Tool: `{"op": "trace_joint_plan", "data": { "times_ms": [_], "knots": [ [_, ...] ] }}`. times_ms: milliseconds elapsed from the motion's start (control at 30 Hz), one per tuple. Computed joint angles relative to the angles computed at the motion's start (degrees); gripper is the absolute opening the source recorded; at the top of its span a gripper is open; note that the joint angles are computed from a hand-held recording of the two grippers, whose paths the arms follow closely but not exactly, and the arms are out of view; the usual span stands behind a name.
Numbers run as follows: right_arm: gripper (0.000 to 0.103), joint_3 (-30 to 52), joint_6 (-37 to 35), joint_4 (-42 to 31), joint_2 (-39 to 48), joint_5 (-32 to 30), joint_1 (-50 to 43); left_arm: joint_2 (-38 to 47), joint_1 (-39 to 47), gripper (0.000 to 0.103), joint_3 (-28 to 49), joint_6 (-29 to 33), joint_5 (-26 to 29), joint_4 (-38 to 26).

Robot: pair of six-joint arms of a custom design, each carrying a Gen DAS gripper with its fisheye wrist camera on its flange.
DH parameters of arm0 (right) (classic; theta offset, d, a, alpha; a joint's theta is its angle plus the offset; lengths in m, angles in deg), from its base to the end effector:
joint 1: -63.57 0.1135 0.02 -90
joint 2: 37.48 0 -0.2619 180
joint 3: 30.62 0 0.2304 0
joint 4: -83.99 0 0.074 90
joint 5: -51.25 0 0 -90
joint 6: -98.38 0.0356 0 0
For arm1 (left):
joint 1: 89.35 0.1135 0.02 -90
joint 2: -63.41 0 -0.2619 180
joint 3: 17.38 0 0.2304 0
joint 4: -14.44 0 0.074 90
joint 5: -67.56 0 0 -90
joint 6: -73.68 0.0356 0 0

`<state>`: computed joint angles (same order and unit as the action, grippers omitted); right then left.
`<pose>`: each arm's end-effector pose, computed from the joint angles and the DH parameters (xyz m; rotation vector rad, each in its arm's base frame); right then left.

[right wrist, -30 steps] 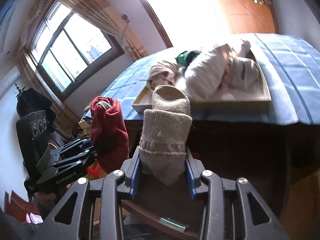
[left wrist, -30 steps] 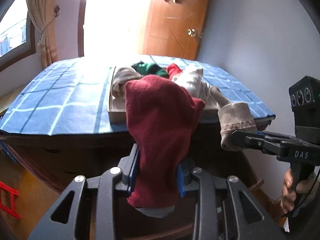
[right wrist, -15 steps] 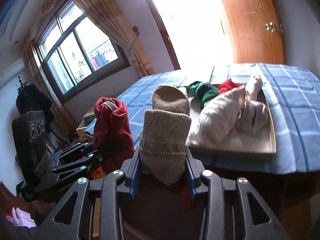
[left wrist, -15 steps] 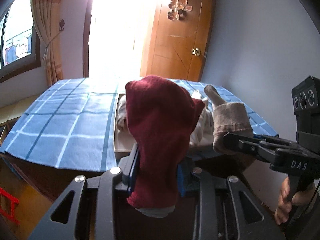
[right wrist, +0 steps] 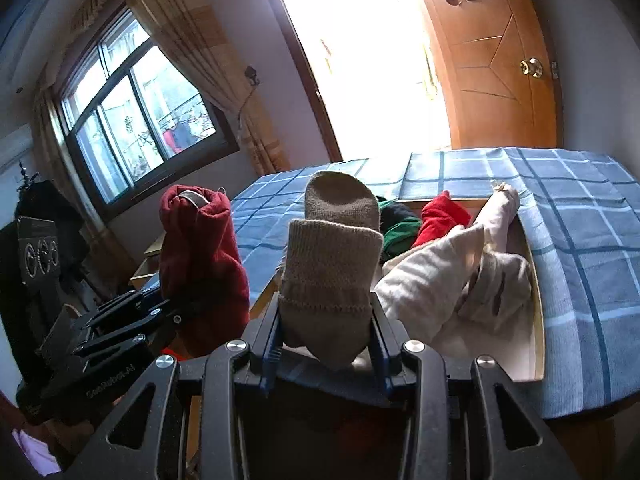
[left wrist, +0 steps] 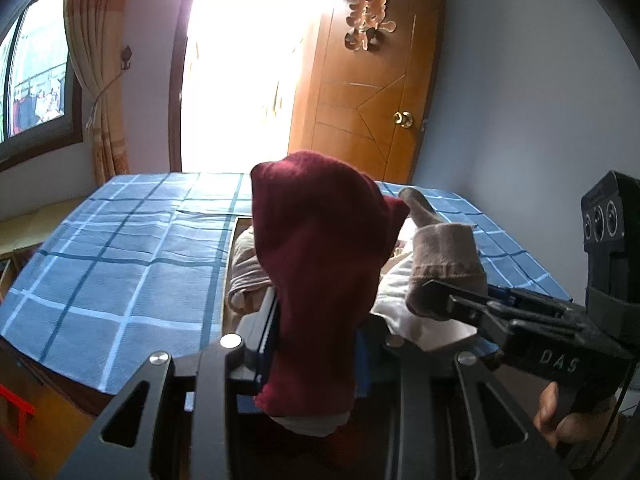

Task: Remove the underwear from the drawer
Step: 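Carry the dark red cloth and beige sock over the tray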

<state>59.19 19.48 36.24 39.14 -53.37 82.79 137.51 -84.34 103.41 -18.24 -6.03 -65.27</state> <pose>0.2548 0.0984 0.3593 -0.3044 2.1889 0.5760 0.1971 0.0072 0.4741 0.0376 2.1329 -0.2754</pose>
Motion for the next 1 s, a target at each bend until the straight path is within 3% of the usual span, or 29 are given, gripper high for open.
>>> {"op": "trace_joint_plan", "data": {
  "times_ms": [633,1000],
  "knots": [
    [0.041,10.0,-0.8,2.8,17.2,3.7,0.3,13.0,-3.2,0.031,3.0,-2.0,-6.3,4.0],
    [0.041,15.7,-3.2,1.8,23.4,6.5,1.3,14.3,-2.7,0.031,-0.5,-2.2,-8.6,7.9]
  ]
}}
